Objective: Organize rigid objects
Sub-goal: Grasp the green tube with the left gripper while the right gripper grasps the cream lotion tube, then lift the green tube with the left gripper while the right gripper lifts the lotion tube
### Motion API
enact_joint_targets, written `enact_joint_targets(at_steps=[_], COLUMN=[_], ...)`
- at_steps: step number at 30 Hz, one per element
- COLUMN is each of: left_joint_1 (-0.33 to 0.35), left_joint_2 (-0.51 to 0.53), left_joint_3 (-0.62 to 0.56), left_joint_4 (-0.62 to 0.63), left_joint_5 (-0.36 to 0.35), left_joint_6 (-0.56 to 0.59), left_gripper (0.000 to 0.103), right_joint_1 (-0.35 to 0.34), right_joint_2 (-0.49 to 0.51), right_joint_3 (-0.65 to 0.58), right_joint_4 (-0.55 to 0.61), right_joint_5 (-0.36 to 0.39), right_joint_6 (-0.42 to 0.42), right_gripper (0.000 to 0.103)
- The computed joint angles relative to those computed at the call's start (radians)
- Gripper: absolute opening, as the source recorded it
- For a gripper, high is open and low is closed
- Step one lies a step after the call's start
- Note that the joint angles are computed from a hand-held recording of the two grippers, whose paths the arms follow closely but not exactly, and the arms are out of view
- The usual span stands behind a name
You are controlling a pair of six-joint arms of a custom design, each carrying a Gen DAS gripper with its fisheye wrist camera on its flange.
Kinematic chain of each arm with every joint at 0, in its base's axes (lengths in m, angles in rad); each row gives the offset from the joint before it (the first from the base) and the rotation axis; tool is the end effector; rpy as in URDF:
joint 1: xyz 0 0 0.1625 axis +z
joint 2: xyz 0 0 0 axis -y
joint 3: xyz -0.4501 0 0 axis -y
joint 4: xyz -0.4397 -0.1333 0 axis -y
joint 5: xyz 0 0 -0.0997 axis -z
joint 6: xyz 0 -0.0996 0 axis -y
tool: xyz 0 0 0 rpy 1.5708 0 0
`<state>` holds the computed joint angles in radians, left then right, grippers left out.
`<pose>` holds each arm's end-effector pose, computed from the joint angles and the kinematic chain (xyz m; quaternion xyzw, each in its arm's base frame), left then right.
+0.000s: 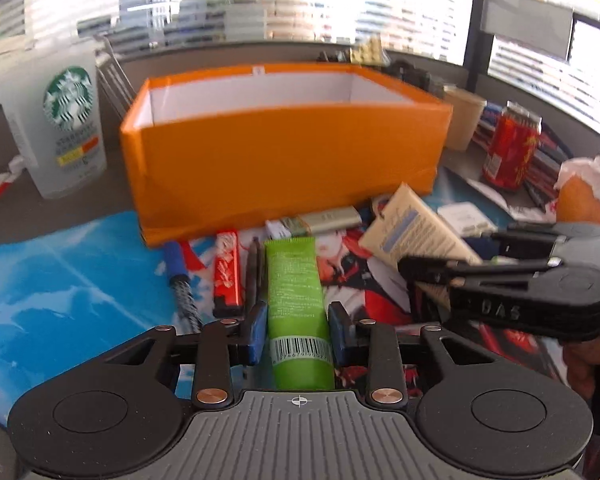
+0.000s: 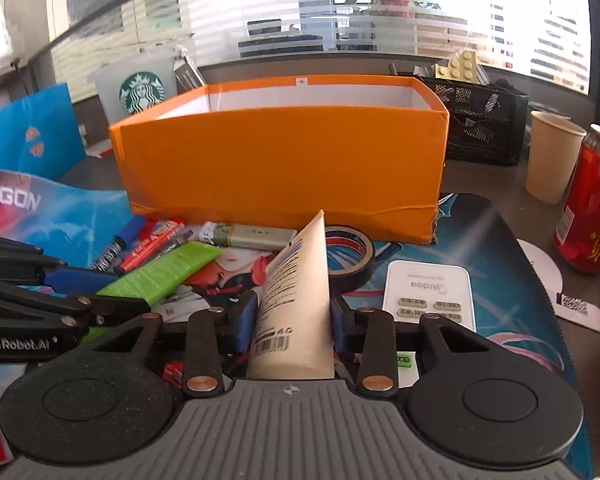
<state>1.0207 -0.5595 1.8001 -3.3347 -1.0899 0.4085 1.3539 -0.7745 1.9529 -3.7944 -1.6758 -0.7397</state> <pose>-0.1893 -0.6517 -0.0412 0.3780 0.8609 -0.2669 0.2117 -0.0146 -0.6373 0.1075 0.1983 -0.8427 0.4216 0.2698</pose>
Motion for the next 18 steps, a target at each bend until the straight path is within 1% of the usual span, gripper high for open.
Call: enact_joint_targets(at_steps=[3, 5, 6, 7, 8, 9, 10, 12, 15, 18], left_joint_1=[-0.001, -0.003, -0.001, 0.004, 0.013, 0.012, 0.004, 0.000, 0.006, 0.012], left_joint_2=[-0.019, -0.014, -0.011, -0.011, -0.015, -0.011, -0.002, 0.008, 0.004, -0.012], left_joint_3=[0.008, 0.006, 0.001, -0.004, -0.003, 0.002, 0.009, 0.016, 0.015, 0.020], left_joint_4=[0.003, 0.002, 0.025, 0.057, 0.080, 0.066, 0.036, 0.001, 0.007, 0.020], left_joint_5=[-0.028, -0.016, -0.006, -0.010, -0.039, -0.039, -0.023, -0.021, -0.038, -0.057], left_joint_6=[-0.002, 0.011, -0.001, -0.026, -0.042, -0.037, -0.006, 0.036, 0.024, 0.004], left_gripper=[0.028, 0.027, 0.022, 0.013, 0.010, 0.010, 0.010, 0.009, 0.009, 0.009], right_joint_1=[-0.001, 0.004, 0.008, 0.014, 0.023, 0.032, 0.039, 0.043, 0.043, 0.027], right_joint_2=[-0.002, 0.001, 0.009, 0.019, 0.032, 0.043, 0.053, 0.065, 0.072, 0.046], right_joint_3=[0.003, 0.003, 0.002, 0.000, -0.003, -0.006, -0.010, -0.014, -0.020, -0.010], right_joint_4=[0.004, -0.002, -0.014, -0.034, -0.056, -0.075, -0.085, -0.091, -0.083, -0.043], right_joint_5=[0.008, -0.002, -0.010, -0.021, -0.040, -0.057, -0.071, -0.075, -0.071, -0.032], right_joint_6=[0.010, 0.000, -0.020, -0.047, -0.079, -0.110, -0.139, -0.165, -0.170, -0.092], right_gripper=[0.034, 0.034, 0.034, 0.034, 0.034, 0.034, 0.033, 0.032, 0.032, 0.032])
